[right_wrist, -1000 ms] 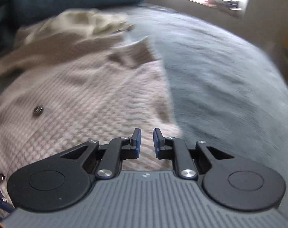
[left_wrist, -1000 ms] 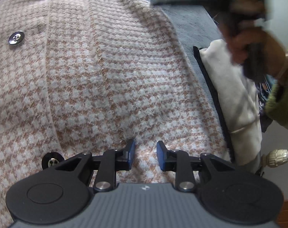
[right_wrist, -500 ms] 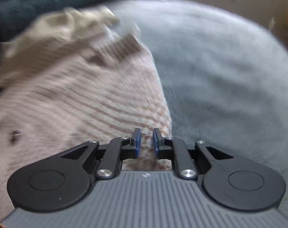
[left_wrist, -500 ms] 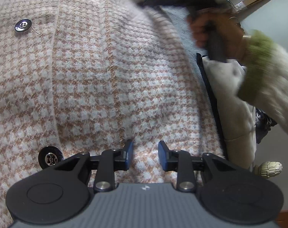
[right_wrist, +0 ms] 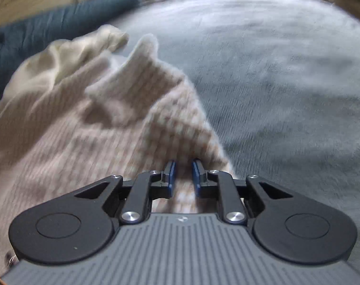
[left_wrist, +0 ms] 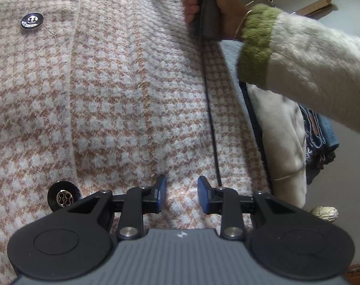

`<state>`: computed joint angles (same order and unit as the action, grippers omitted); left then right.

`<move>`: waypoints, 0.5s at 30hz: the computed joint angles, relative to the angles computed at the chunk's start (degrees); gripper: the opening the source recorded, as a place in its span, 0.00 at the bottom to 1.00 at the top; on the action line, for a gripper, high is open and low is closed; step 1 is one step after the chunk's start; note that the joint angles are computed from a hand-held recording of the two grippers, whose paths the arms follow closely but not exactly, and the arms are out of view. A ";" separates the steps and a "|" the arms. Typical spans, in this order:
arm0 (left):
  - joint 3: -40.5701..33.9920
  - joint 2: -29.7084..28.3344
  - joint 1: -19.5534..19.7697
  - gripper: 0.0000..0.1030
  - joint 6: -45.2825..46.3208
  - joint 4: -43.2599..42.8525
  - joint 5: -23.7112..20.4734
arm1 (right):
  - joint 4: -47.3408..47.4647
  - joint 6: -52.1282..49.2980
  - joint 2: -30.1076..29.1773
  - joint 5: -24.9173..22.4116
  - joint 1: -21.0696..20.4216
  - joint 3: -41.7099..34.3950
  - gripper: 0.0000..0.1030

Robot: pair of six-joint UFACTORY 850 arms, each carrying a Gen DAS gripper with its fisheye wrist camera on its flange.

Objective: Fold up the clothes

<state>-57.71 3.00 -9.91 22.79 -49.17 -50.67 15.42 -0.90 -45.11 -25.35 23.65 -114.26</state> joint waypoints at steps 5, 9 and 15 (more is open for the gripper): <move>0.87 -0.71 1.79 0.29 5.01 -4.72 -2.05 | -6.79 8.39 11.77 1.65 0.40 11.20 0.15; 0.79 -1.43 2.27 0.29 6.82 -6.15 -3.06 | -8.21 11.76 22.37 -0.21 0.55 22.03 0.15; 0.60 -1.16 1.37 0.29 5.83 -4.65 -1.14 | -1.73 11.48 20.81 -2.58 -0.45 28.02 0.10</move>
<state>-57.10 1.84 -8.55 28.62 -53.81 -51.82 13.68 10.58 -24.30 -27.94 23.20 -86.24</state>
